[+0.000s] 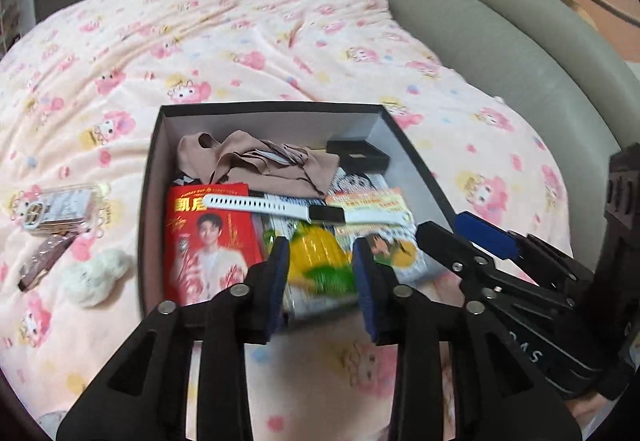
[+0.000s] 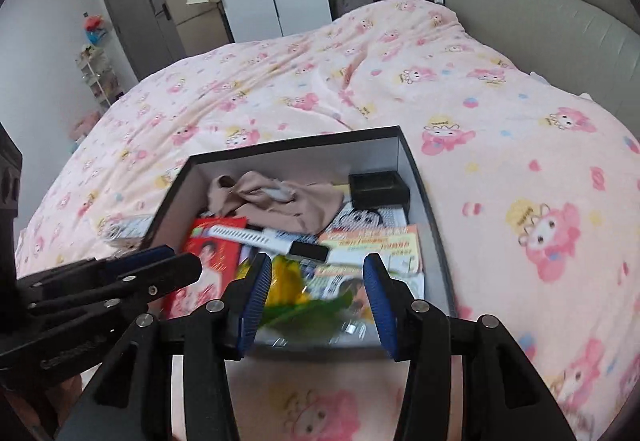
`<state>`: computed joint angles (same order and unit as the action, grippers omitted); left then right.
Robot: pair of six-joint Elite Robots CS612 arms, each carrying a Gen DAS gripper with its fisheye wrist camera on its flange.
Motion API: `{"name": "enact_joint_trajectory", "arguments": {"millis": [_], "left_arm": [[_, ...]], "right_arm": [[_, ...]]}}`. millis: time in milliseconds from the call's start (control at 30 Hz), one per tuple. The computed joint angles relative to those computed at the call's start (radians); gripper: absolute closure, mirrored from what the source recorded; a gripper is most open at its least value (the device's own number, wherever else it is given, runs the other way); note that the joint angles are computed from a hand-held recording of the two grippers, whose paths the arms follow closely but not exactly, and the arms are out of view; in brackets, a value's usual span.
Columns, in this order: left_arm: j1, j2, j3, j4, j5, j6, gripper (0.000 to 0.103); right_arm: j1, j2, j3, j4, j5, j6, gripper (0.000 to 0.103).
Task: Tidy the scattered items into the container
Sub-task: 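Withdraw the right tool and move it toward the white plush toy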
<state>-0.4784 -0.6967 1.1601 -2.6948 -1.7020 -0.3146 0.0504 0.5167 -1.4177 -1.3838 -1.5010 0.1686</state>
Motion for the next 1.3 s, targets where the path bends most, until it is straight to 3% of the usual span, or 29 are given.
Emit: {"name": "enact_joint_trajectory", "arguments": {"millis": [100, 167, 267, 400, 667, 900, 967, 1133, 1233, 1300], "left_arm": [[-0.003, -0.046, 0.074, -0.040, 0.004, 0.019, 0.067], [-0.004, -0.072, 0.119, -0.067, 0.012, 0.017, 0.067], [0.002, -0.103, 0.179, -0.105, -0.003, -0.009, 0.067], [0.016, -0.145, 0.267, -0.140, 0.009, -0.042, 0.067], [0.084, -0.181, 0.370, -0.178, 0.017, -0.154, 0.067], [0.172, -0.128, 0.330, -0.143, -0.033, -0.411, 0.067], [0.189, -0.110, 0.304, -0.112, -0.046, -0.444, 0.067], [0.233, -0.034, 0.215, -0.099, -0.121, -0.541, 0.067], [0.245, 0.011, 0.157, -0.054, -0.101, -0.634, 0.067], [0.255, 0.038, 0.134, -0.078, -0.124, -0.700, 0.067]], "right_arm": [[0.007, 0.007, -0.033, 0.014, 0.031, -0.014, 0.059], [0.021, 0.011, -0.054, 0.024, 0.010, -0.022, 0.059], [0.043, 0.020, -0.080, 0.037, -0.012, -0.026, 0.059], [0.068, 0.030, -0.089, 0.056, 0.023, -0.048, 0.059], [0.130, 0.006, 0.002, 0.055, 0.120, -0.131, 0.059], [0.161, -0.057, 0.186, 0.022, 0.236, -0.136, 0.059], [0.167, -0.089, 0.264, 0.021, 0.269, -0.125, 0.059], [0.178, -0.167, 0.455, -0.060, 0.238, -0.023, 0.059], [0.176, -0.197, 0.549, -0.066, 0.265, 0.065, 0.059], [0.183, -0.196, 0.567, -0.097, 0.228, 0.096, 0.059]]}}
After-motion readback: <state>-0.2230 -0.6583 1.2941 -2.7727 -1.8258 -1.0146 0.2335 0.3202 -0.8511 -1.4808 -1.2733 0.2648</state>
